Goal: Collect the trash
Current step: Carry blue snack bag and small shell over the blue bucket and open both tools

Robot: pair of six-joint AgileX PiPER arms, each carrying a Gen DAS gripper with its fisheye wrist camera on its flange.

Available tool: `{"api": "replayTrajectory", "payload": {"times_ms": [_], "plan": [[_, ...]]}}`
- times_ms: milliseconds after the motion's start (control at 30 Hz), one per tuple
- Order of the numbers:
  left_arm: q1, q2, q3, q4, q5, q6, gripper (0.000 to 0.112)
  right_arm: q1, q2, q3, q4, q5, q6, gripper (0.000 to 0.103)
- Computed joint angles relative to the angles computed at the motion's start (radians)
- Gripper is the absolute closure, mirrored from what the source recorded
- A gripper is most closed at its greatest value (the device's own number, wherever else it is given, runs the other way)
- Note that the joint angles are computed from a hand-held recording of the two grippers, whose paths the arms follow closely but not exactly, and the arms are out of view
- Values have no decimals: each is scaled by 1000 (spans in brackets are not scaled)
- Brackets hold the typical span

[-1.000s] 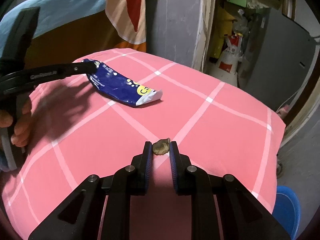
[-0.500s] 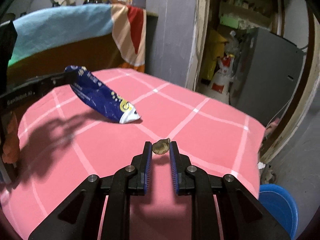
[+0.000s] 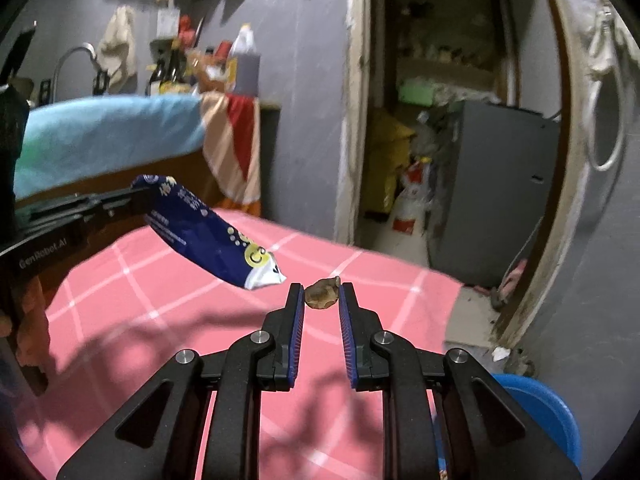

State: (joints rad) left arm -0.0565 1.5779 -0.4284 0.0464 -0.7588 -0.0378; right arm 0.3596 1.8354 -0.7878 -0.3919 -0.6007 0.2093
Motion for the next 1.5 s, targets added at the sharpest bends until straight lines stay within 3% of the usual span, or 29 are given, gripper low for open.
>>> {"api": "replayTrajectory", "payload": {"times_ms": [200,533,667,933,1200,1500], "plan": [[-146,-8,-1,-105,-57,37,110,-81,-95,131,58,-134,-42,88],[-332,52,-105,-183,-37,36,110,-230,-187,268,84,-249,-46,88],[-380,92,-166,-183,9,24,110,-288,-200,294,70,-265,-31,88],[-438,185,-290,-167,108,-26,110,-382,-194,326,43,-260,3,87],[-460,271,-409,-147,235,-79,110,-467,-149,282,-79,-179,140,87],[-423,355,-513,85,393,-352,110,-528,-95,212,-256,-88,344,86]]}}
